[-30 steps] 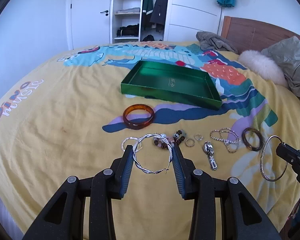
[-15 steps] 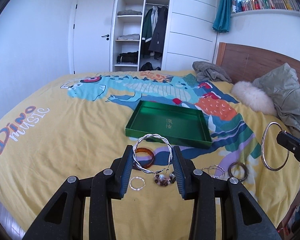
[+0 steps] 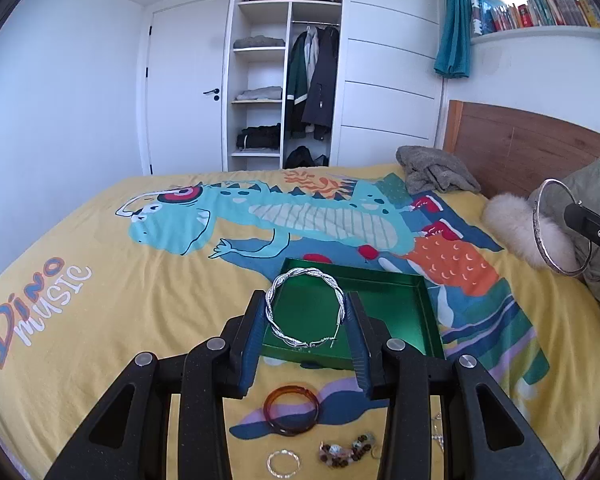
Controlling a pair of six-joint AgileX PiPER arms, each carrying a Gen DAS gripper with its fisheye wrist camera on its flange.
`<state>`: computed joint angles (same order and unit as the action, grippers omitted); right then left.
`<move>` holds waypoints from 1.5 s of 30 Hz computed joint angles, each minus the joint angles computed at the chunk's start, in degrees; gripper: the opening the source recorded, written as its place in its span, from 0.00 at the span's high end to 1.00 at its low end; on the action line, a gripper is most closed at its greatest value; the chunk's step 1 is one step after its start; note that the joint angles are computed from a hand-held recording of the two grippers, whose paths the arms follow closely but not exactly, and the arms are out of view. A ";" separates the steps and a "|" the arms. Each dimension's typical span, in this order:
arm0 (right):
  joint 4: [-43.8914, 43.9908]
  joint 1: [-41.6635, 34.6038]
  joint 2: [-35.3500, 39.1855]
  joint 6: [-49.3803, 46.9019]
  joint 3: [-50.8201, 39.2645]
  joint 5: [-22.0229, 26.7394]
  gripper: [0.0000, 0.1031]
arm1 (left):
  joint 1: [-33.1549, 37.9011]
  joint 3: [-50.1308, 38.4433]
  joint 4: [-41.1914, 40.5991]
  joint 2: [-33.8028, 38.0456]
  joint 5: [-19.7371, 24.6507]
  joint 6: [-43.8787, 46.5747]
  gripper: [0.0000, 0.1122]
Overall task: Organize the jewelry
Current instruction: 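Carry both pieces into the green tray and open both tools to release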
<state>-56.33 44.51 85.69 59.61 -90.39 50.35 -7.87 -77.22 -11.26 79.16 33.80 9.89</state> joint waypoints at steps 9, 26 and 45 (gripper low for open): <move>14.77 -17.73 15.43 -7.10 -1.05 -18.54 0.94 | -3.52 -13.35 7.68 23.35 -2.29 -6.58 0.66; 44.30 -27.52 40.36 -31.45 -15.98 -18.04 0.94 | -8.19 -33.73 21.03 48.26 4.31 -18.42 0.66; 38.01 -26.44 43.52 -29.81 -21.18 -10.10 0.88 | -6.32 -41.29 17.74 52.99 10.59 -17.99 0.58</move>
<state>-18.32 18.07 129.21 29.80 -111.56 40.25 -14.18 -118.51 6.48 132.15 44.39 -8.10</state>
